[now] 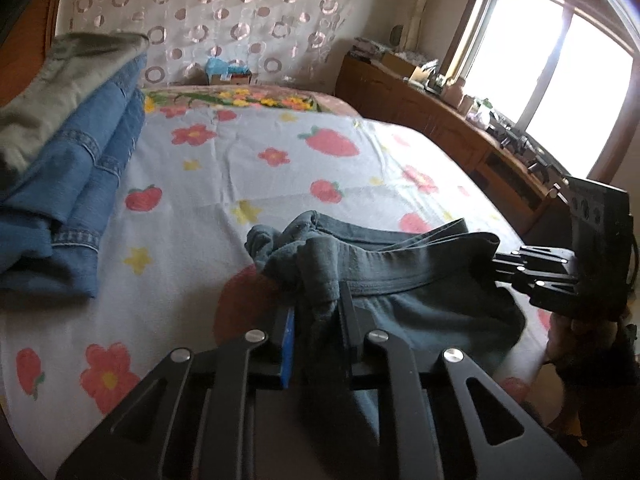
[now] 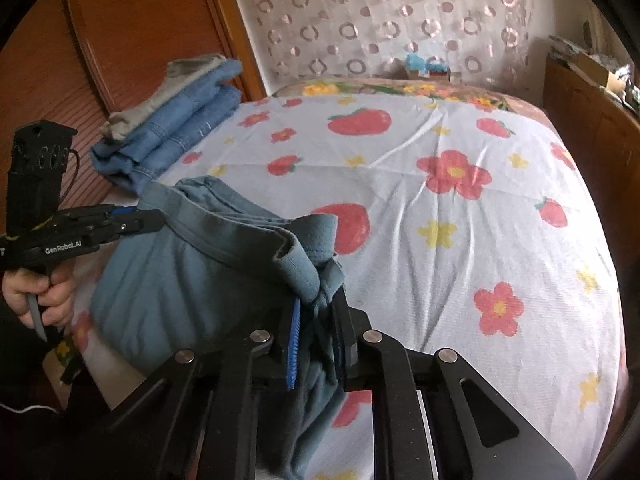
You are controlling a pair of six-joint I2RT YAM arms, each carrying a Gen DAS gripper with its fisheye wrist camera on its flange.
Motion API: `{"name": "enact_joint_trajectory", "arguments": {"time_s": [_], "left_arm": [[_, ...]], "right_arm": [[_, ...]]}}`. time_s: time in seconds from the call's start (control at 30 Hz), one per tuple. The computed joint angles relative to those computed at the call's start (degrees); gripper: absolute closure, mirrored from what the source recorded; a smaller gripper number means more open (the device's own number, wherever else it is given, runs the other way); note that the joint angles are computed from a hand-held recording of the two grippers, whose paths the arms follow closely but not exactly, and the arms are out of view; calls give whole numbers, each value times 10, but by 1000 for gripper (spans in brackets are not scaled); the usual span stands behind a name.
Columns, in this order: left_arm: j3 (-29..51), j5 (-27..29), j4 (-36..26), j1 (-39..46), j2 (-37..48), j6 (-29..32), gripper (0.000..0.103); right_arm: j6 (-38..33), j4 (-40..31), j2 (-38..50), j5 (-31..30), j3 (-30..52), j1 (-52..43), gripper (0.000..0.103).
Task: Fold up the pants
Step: 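Close the left tool on the folded shorts while the right tool holds its edge, then lift the folded shorts with both tools and carry them toward the jeans stack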
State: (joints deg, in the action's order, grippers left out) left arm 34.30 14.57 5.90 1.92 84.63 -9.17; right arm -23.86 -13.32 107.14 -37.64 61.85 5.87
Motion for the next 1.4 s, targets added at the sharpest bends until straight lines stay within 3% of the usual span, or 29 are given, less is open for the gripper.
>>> {"name": "enact_joint_trajectory", "arguments": {"time_s": [0.73, 1.4], "left_arm": [[-48, -86, -79, -65, -219, -8, 88], [14, -126, -153, -73, -296, 8, 88]], "right_arm": [[4, 14, -180, -43, -103, -37, 93], [0, -21, -262, -59, -61, -40, 93]]}}
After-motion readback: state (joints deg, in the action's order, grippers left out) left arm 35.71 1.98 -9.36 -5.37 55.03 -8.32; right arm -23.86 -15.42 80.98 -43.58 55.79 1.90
